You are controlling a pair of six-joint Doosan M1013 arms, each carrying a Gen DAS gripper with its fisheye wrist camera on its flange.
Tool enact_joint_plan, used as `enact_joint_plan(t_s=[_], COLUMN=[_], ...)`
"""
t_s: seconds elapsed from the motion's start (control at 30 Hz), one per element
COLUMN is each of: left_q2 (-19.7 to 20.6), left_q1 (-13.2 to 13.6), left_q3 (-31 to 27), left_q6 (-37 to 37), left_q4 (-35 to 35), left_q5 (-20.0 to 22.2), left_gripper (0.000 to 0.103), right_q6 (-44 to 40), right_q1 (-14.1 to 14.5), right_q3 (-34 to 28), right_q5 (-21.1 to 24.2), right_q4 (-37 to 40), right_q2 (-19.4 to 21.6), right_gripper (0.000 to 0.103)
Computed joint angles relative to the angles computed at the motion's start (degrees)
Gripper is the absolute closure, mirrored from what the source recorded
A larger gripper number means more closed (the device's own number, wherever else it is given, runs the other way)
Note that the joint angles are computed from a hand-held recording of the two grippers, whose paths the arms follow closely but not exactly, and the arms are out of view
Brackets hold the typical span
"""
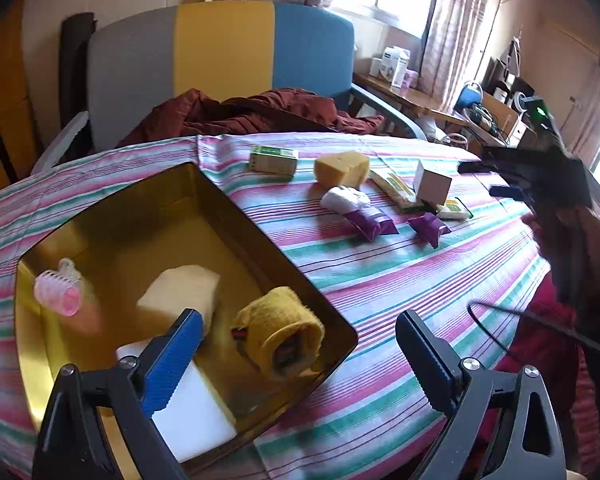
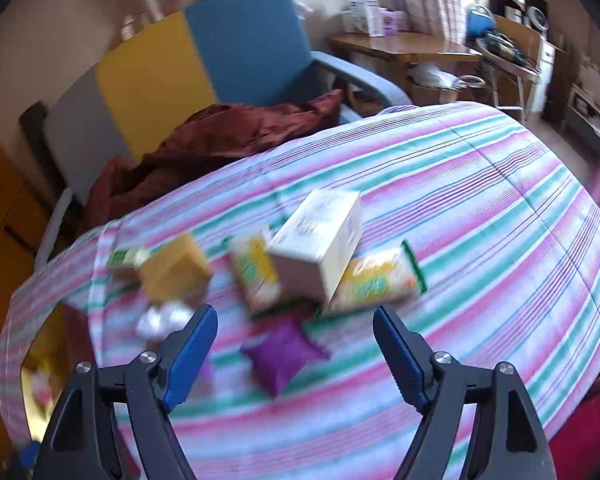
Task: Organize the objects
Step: 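Move the right tool to the white boxed package and grasp it, then grasp a purple wrapped candy with left tool while right tool holds the box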
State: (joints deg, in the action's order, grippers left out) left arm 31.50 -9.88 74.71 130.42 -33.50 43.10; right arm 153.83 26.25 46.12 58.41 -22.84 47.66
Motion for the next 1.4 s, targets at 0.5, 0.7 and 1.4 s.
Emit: enact_joint_plan(t_s=[0.5,0.7,1.4], left_q2=[4.3,5.0,12.9], left_q1=[-0.9,-1.2,-10.1], left_q3=[-7.0,-8.5,-20.2], left_q6=[-6.7,-7.9,-17.2], left_q4=[3.7,5.0,21.4], left_q5=[4.8,5.6,11.6], left_gripper=[0.005,0.005,0.019], right_q6=[-10.0,-16.3,-15.8], right_q1=[-4.4,-3.9,-3.1], right_q3=[-35.5,-22.8,0.4], right_q5=[24.9,17.9,-6.1], right_q4=[7.2,9.0,5.5], right_q2=[20.2,14.1,1.5], right_gripper=[0.018,0.052,0.052])
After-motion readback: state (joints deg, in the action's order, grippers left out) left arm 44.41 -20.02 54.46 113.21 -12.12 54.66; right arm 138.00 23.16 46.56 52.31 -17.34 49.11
